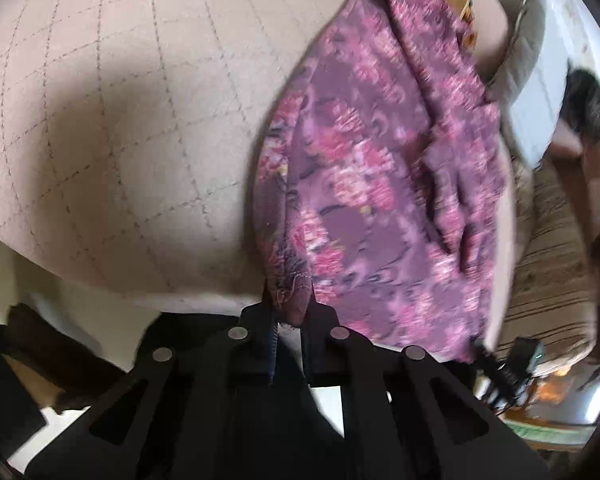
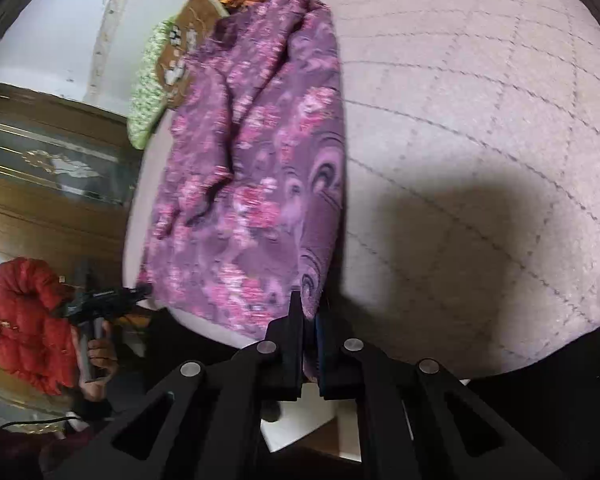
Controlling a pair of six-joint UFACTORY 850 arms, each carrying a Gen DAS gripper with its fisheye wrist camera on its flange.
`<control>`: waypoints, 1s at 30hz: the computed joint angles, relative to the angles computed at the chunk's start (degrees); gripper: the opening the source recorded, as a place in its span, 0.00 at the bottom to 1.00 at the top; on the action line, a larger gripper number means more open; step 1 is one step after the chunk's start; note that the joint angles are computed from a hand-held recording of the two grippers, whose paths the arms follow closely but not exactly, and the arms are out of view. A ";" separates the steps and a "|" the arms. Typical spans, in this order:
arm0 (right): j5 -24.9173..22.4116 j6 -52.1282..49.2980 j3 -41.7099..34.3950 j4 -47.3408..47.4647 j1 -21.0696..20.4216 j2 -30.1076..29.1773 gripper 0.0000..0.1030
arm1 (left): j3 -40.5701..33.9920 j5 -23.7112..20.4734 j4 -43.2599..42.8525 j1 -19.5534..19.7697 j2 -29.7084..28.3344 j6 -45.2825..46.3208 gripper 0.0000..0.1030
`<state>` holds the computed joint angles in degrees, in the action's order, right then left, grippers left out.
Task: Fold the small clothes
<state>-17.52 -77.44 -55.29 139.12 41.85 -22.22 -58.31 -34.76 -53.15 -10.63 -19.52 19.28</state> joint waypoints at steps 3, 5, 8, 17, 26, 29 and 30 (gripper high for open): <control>-3.20 -5.24 1.53 6.50 -0.43 1.79 0.04 | 1.13 -0.36 -8.18 0.73 2.01 6.34 0.07; -4.48 -6.20 1.94 8.41 -0.69 2.35 0.04 | 0.80 -0.37 -9.35 0.54 2.75 7.60 0.07; -5.29 -4.44 1.43 7.21 -1.07 1.95 0.04 | -0.24 -0.86 -9.65 0.41 2.79 7.65 0.07; -9.60 -8.19 -2.75 8.77 -3.91 0.76 0.04 | -5.99 0.42 -12.55 0.54 1.66 8.28 0.07; -7.75 -9.67 -16.47 4.38 -10.83 -6.39 0.04 | -25.87 1.60 -6.04 0.29 -10.97 0.29 0.07; -7.60 -8.94 -22.08 3.78 -12.94 -10.37 0.04 | -34.29 1.54 -2.24 -0.04 -16.63 -3.89 0.07; -7.63 -8.99 -23.71 4.15 -13.55 -11.63 0.04 | -37.13 1.55 -0.24 -0.18 -18.50 -5.84 0.07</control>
<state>-25.15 -86.43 -79.00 143.27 28.30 -33.85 -95.44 -33.21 -53.39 -10.82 -38.02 13.44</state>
